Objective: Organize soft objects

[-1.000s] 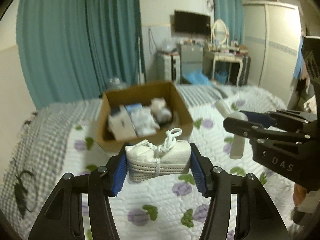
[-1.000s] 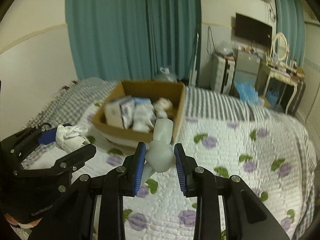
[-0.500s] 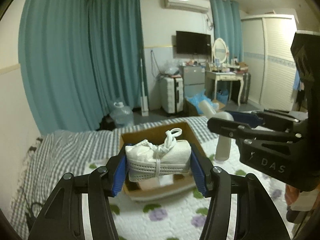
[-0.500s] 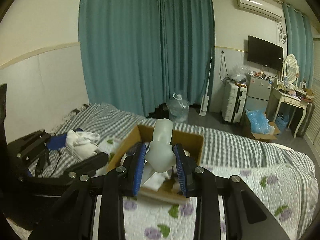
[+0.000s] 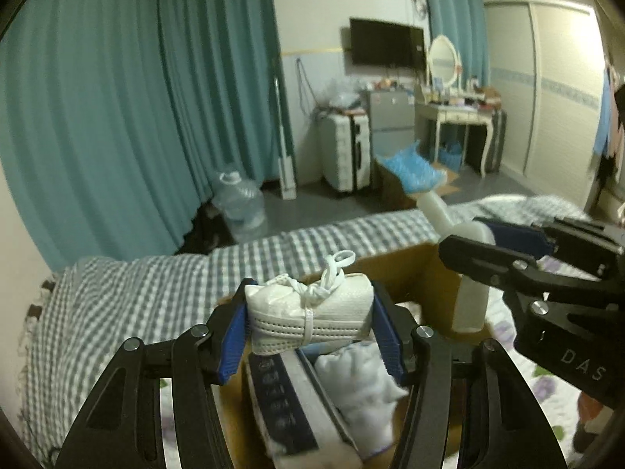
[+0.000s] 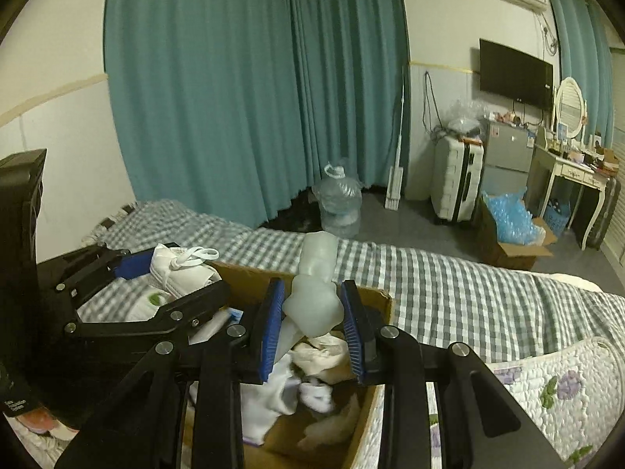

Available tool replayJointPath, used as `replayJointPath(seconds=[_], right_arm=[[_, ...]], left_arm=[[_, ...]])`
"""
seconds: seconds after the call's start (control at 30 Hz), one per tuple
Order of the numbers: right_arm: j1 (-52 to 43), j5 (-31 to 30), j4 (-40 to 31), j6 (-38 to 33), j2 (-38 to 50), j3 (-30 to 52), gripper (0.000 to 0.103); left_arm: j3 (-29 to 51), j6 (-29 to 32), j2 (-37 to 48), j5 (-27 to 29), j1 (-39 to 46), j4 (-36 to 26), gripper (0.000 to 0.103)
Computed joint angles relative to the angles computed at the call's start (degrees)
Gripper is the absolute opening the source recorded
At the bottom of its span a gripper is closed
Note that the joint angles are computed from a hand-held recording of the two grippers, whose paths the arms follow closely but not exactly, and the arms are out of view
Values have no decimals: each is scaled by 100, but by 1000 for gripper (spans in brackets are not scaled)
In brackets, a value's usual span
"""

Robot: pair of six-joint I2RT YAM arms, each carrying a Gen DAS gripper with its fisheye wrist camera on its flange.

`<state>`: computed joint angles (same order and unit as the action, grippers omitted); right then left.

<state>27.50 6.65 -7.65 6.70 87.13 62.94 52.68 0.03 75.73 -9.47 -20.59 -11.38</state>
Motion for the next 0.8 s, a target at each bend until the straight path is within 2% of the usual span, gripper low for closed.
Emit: replayJointPath(seconds=[0.1, 0.2, 0.3, 0.33, 0.37, 0.43, 0.6, 0.7, 0.77, 0.8], right_arm=[[-157, -145, 84, -30, 352, 146, 29], [-247, -320, 114, 50, 634, 299, 29], [-206, -262, 91, 24, 764, 407, 32], [-144, -92, -27, 19, 811, 516, 43], [-73, 68, -127, 68, 809, 586, 61], [-32, 175, -144, 211, 567, 505, 68], [95, 470, -890, 377, -455, 460, 68], [447, 994, -1617, 399, -1257, 623, 68], [902, 1568, -2205, 470, -1791, 899, 73], [1128, 1816, -2427, 515, -1968, 1020, 76]], left_arm=[[-3, -26, 300, -127, 11, 98, 59], [45, -149, 454, -69, 87, 5, 70], [-40, -244, 430, -107, 172, 56, 70], [-42, -267, 413, -133, 187, 21, 70], [-1, -288, 431, -117, 221, -43, 70], [-10, -423, 240, -92, 244, -265, 70], [-87, -439, -687, -374, 64, -885, 70], [74, -474, -1586, -524, -81, -1580, 70], [325, -527, -2226, -829, -355, -2086, 71], [462, -551, -2529, -1035, -542, -2309, 76]])
